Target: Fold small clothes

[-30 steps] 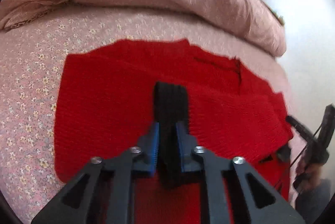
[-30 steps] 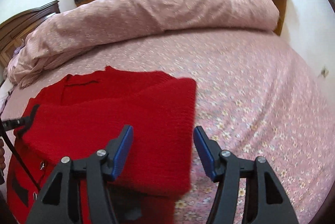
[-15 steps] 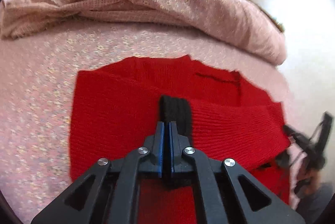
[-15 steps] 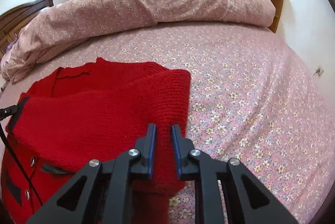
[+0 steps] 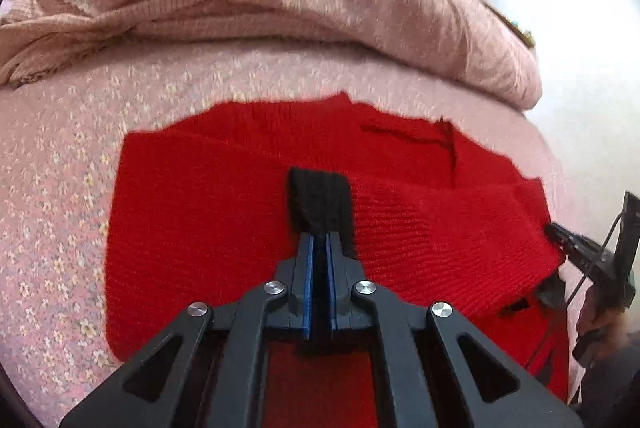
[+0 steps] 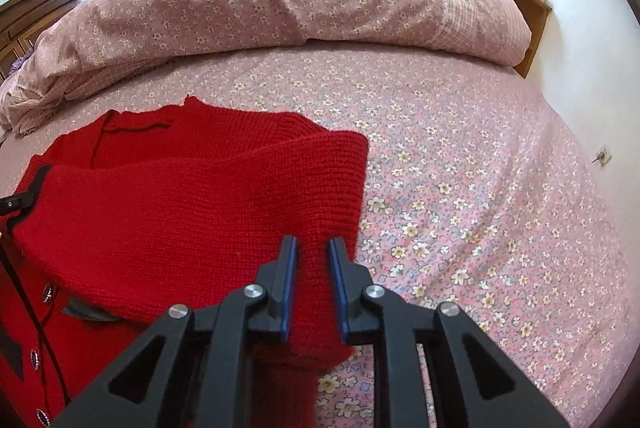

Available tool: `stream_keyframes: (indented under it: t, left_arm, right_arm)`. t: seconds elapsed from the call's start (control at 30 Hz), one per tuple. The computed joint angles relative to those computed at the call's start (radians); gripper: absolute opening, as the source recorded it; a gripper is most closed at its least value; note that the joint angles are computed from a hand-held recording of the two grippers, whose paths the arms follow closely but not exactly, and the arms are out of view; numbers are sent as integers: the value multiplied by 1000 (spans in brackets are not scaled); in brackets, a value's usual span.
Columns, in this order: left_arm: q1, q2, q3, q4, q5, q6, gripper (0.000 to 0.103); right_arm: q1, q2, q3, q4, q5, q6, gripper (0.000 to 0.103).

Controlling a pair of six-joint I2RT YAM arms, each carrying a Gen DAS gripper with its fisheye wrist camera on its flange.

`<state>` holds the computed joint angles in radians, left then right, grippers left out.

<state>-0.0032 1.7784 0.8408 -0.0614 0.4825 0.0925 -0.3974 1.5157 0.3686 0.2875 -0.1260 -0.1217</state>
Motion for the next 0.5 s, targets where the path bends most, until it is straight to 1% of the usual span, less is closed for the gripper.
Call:
stream_keyframes:
  t: [0.07, 0.17, 0.23, 0.3, 0.37, 0.47, 0.5]
  left_arm:
    - [7, -5, 1, 9, 11, -5, 0]
    - [27, -18, -3, 42, 50, -30, 0]
    - [42, -39, -11, 66, 72, -45, 0]
    - [45, -47, -10, 65, 74, -41, 0]
    - [30, -38, -3, 46, 36, -23, 0]
    - [-20, -1, 5, 36, -78, 2, 0]
    - [-29, 6, 5, 34, -101, 4, 0]
  right_arm:
    - [-7, -28, -22, 26, -18, 2, 17]
    - [-18, -90, -62, 73, -41, 10, 8]
    - [-19, -117, -69, 73, -40, 16, 8]
    - [-20, -107, -55, 53, -39, 18, 8]
    - [-19, -74, -43, 52, -43, 17, 8]
    - [-2, -37, -38, 62, -17, 6, 8]
    - [-3, -38, -40, 63, -17, 1, 8]
